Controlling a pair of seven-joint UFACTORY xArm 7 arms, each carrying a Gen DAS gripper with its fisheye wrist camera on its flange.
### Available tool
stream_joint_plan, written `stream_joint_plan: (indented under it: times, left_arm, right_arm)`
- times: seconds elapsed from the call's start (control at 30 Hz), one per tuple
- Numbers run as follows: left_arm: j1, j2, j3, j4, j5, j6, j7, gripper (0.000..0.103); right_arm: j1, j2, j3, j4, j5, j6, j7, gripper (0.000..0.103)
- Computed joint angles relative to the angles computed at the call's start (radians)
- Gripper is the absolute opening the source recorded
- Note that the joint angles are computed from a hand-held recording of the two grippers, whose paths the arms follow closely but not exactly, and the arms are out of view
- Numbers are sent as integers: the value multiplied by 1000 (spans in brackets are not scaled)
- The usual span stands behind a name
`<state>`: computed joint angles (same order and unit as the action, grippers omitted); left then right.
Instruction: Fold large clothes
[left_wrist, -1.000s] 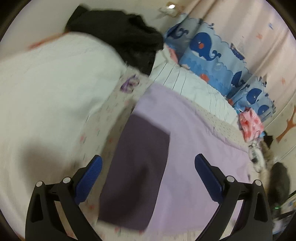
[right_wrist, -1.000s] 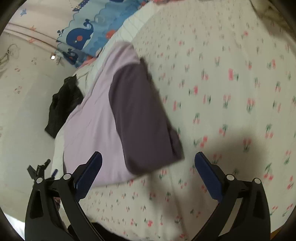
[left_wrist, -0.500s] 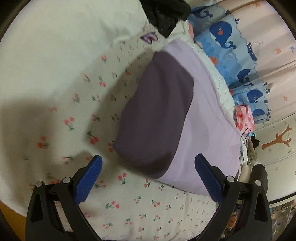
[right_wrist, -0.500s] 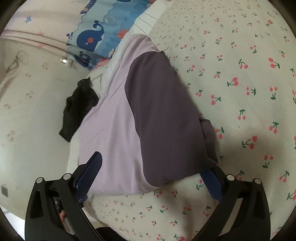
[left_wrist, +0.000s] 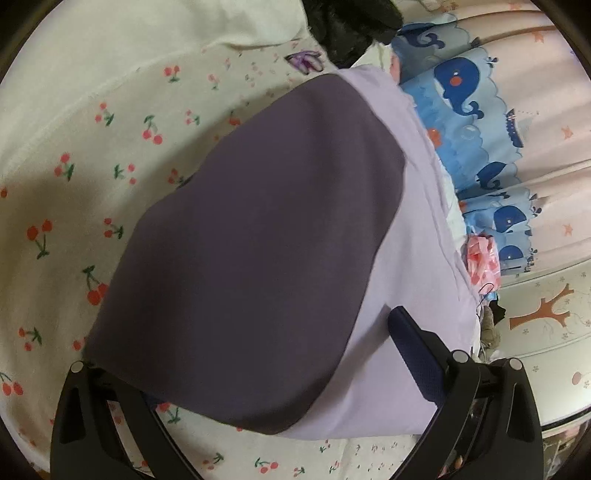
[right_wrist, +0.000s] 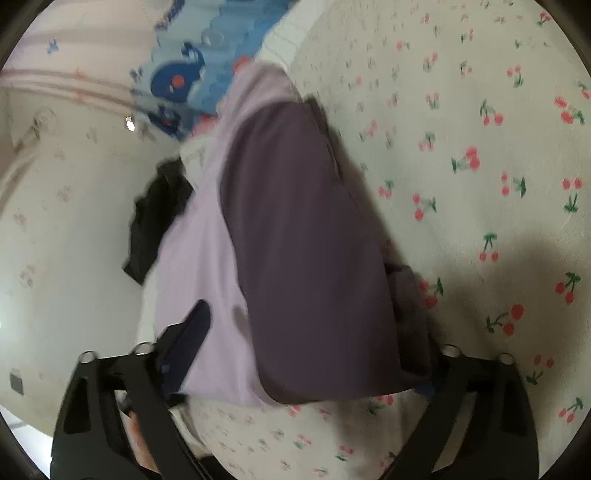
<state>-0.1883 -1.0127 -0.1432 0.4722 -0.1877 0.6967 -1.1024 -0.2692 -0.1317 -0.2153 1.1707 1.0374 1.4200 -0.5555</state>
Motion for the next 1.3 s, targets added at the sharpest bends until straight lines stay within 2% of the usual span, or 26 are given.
stream_joint_plan:
  times: [0.03,0.07,0.1,0.13,0.17,0.23,0.27,0.33,0.43,0.53,0.6,0.63,0.73,0.8,0.83,0.9,0.93,0.97,1.0,1.03,1.1,1.2,1.23,1.3]
  left_arm:
    - [5,28,-7,26,13,16,6,93]
    - [9,44,-9,45,20,32,7,88]
    - [12,58,-13,63,27,45,7,85]
    - [14,77,-13,83,31,51,11,76]
    - [8,94,-8,114,36,61,27,63]
    - [-12,109,3,165,41,82,68,47]
    - [-24,109,9,178,34,79,88,44]
    - [-56,82,25,192,9,78,129,41]
    - [-91,56,-11,250,-2,122,164,39]
    - [-126,2,-34,243,-36,176,165,38]
    - [-167,-37,-23,188,-86,248,159,43]
    - [-174,-55,-18,165,-106,277,151,47]
    - [-159,-186,-17,103,-132,364,97,54]
    - [-83,-193,-61,208,-38,517,95,58]
    - [-47,-151,-95,302,62,609,105,59]
    - [33,-100,-158,426,183,677,137,70]
    - [65,-84,-179,460,227,660,152,78]
    - [87,-50,-199,491,259,601,173,82]
    - [93,-9,-214,511,272,535,197,83]
    - [93,37,-227,523,282,467,221,84]
    - [100,162,-261,532,316,282,265,84]
    - [131,315,-277,528,365,95,249,84]
    - [155,370,-280,528,389,70,227,84]
    - [181,480,-275,535,423,116,195,84]
  right_arm:
    - [1,10,1,9,0,-9,-6,46]
    - [0,24,-2,24,14,7,-13,40]
    - [-3,32,-2,36,22,17,-21,38]
    - [-4,31,1,49,24,19,-34,34]
    - [-3,26,5,59,29,20,-43,31]
    - [-2,-7,0,72,64,42,-72,28]
    - [-3,-24,-11,80,86,67,-79,27]
    - [-5,-51,-36,91,114,111,-84,26]
    - [-29,-97,-97,98,127,194,-102,26]
    - [-64,-140,-154,81,15,260,-146,28]
    - [-112,-134,-153,63,-148,291,-182,31]
    - [-105,-122,-172,53,-200,303,-178,33]
    - [-155,-105,-196,34,-209,325,-165,44]
    - [-177,-147,-187,27,-181,238,-161,48]
    - [-173,-171,-175,32,-167,182,-165,54]
    - [-130,-204,-150,51,-157,128,-198,59]
    - [-108,-220,-132,53,-171,98,-205,62]
    - [-78,-240,-89,53,-192,38,-221,64]
    - [-51,-249,-63,47,-211,-16,-235,65]
    - [-28,-261,-6,24,-239,-111,-259,66]
    - [20,-243,80,-9,-273,-276,-255,66]
    - [81,-162,179,-40,-333,-515,-207,68]
    - [93,-112,217,-29,-398,-577,-157,73]
    - [118,-33,238,-5,-479,-621,-95,78]
